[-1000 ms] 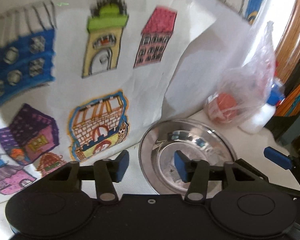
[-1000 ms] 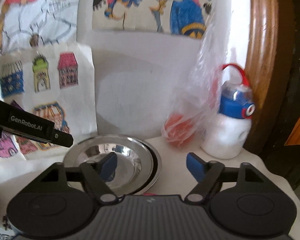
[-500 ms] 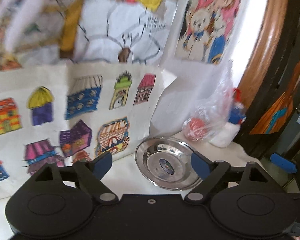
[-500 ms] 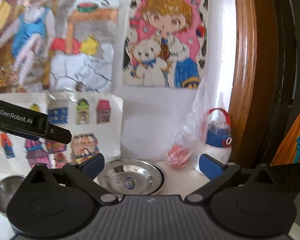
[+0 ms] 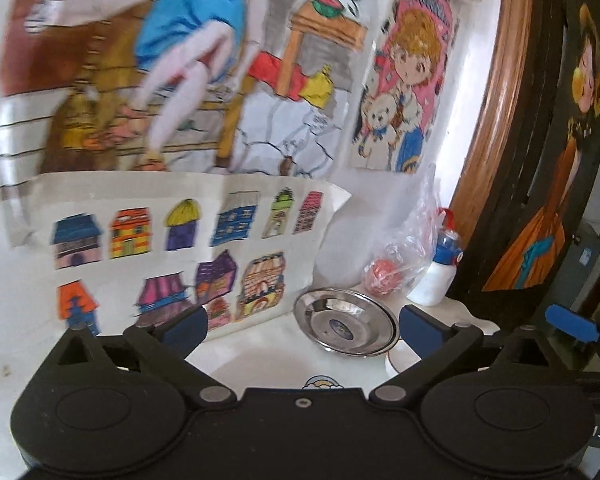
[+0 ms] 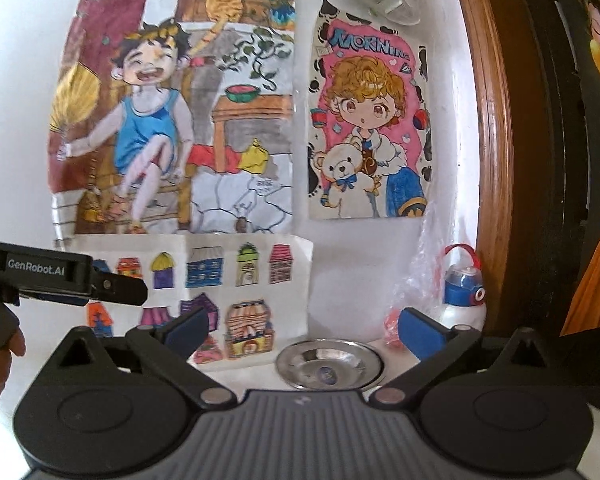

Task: Organize plates and bowls
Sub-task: 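Withdraw both grippers and move them toward the large steel bowl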

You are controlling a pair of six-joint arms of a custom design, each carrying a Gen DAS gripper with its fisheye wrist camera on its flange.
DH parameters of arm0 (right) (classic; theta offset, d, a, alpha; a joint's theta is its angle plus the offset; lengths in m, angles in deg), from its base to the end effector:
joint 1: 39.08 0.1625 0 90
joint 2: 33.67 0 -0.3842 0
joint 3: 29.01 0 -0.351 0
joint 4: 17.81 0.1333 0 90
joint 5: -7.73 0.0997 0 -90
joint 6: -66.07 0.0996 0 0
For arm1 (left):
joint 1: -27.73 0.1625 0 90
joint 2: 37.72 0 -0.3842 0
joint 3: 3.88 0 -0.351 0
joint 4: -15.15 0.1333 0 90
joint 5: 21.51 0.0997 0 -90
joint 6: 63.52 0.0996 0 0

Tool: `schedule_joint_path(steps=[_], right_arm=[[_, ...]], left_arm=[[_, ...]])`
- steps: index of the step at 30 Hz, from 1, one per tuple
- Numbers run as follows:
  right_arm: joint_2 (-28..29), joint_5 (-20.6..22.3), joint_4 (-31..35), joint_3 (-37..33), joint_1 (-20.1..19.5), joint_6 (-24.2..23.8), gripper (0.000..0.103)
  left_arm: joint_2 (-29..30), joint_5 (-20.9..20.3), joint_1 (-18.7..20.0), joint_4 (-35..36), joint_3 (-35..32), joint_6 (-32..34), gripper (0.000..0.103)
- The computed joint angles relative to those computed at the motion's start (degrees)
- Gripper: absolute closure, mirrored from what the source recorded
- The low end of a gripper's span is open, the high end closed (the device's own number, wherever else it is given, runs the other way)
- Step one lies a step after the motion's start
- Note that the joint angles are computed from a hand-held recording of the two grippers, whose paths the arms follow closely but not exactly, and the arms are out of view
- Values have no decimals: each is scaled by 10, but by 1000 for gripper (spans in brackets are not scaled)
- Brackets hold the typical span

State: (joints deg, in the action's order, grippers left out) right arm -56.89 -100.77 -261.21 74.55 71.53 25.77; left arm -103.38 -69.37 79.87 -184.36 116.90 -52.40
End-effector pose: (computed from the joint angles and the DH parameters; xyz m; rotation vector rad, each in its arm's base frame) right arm 0.2822 -0.4616 0.0358 0.8801 -2.0168 1.5336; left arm -0.1349 -0.4996 0.2627 0.5402 2.2865 -1.3574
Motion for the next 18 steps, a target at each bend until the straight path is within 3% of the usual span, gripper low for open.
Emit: schedule_joint_path(steps=[10, 15, 18], right_arm=[[32, -4, -85, 45, 15, 26, 0], [52, -23, -49, 32, 21, 54, 0], [70, -42, -5, 5, 25, 72, 0]], left_arm=[[-59, 21, -17, -120, 115, 43, 1], [-70, 43, -16, -164, 160, 62, 1], [-82, 54, 0, -153, 176, 59, 1]])
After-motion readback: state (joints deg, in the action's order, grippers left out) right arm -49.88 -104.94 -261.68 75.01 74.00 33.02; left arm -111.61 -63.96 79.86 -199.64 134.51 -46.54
